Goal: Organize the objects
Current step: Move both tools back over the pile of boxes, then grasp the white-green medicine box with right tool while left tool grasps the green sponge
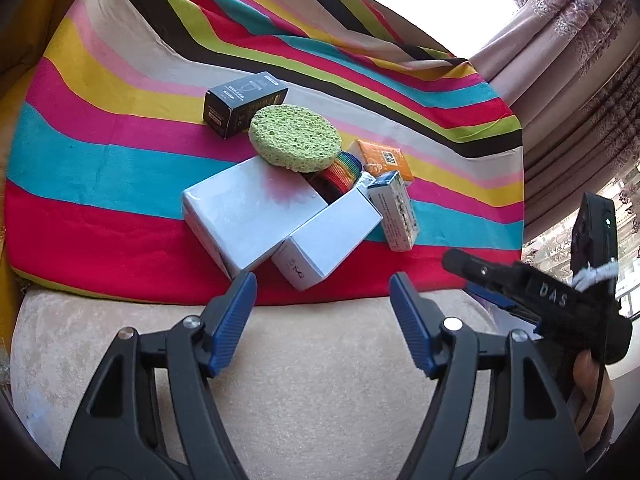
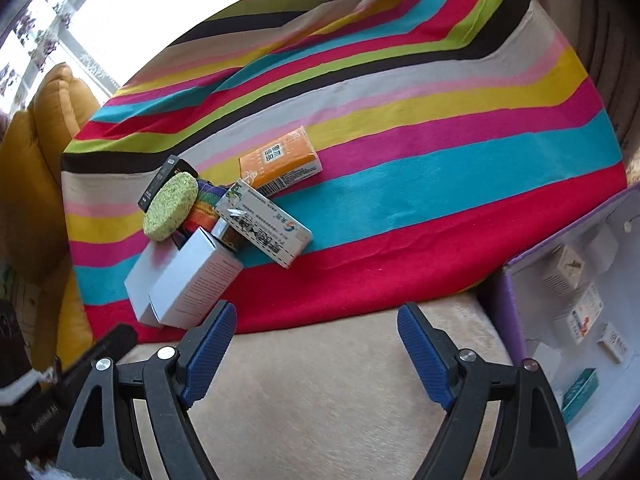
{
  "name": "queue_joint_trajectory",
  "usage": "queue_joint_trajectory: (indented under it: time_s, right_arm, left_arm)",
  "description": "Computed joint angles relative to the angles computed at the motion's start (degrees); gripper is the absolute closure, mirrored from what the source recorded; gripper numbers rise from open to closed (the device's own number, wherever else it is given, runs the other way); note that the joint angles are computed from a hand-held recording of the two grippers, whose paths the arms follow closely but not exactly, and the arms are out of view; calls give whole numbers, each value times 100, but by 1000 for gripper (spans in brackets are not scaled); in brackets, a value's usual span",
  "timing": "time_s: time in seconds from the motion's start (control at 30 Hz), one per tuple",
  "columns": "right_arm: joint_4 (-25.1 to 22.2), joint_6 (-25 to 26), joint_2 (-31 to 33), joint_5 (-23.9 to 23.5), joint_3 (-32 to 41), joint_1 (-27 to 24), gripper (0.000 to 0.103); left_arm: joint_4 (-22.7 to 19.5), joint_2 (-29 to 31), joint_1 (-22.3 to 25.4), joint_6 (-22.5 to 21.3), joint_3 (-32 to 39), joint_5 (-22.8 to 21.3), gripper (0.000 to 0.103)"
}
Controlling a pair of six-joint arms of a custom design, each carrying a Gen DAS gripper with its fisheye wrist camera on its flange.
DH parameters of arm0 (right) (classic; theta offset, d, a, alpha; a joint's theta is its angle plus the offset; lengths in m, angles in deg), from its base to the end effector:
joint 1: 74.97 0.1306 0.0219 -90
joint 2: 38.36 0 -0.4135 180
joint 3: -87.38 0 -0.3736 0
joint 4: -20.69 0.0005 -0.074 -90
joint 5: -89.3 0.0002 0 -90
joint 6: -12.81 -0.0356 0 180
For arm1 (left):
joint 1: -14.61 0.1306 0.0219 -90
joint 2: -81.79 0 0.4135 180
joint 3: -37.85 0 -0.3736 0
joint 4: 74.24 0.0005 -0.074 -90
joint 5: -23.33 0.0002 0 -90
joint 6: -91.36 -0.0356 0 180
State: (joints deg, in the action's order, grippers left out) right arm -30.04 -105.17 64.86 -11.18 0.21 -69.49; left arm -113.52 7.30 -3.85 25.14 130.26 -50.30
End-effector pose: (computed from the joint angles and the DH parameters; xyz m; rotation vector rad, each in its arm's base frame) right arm 0.5334 0.0572 0.3702 0.4604 2.6389 0.4337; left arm 0.5299 -0.1880 0.3586 0.0065 2.5552 -0.6557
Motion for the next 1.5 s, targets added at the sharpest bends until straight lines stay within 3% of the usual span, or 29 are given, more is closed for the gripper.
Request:
queue_joint_trajectory:
  time_s: [0.2,0.37,0.53,0.93,1.1,1.27,1.5]
  right_arm:
    - [-117,-1110,564,-843,605,-50,14]
    - [-145,-1875,808,-839,937,-69,11]
    - [-286,-2176,1011,-618,1165,2,7]
    - [-474,-1865,1323,-10,1473,215,7]
    - [-485,-1500,1332,189,1444,255,20]
    - [-362,-952,1210,453,1299,312,22]
    - [2,10,806,1315,937,477,22]
  left_arm:
    - [120,-17,133,150,-117,305,30]
    - [222,-20,145,167,-167,410,30]
    - [324,-22,215,253,-223,625,30]
    - [293,6,262,293,-199,745,30]
    - [152,58,261,287,-84,645,28]
    - [-41,162,272,246,146,373,24]
    - [-335,539,320,50,778,-137,15]
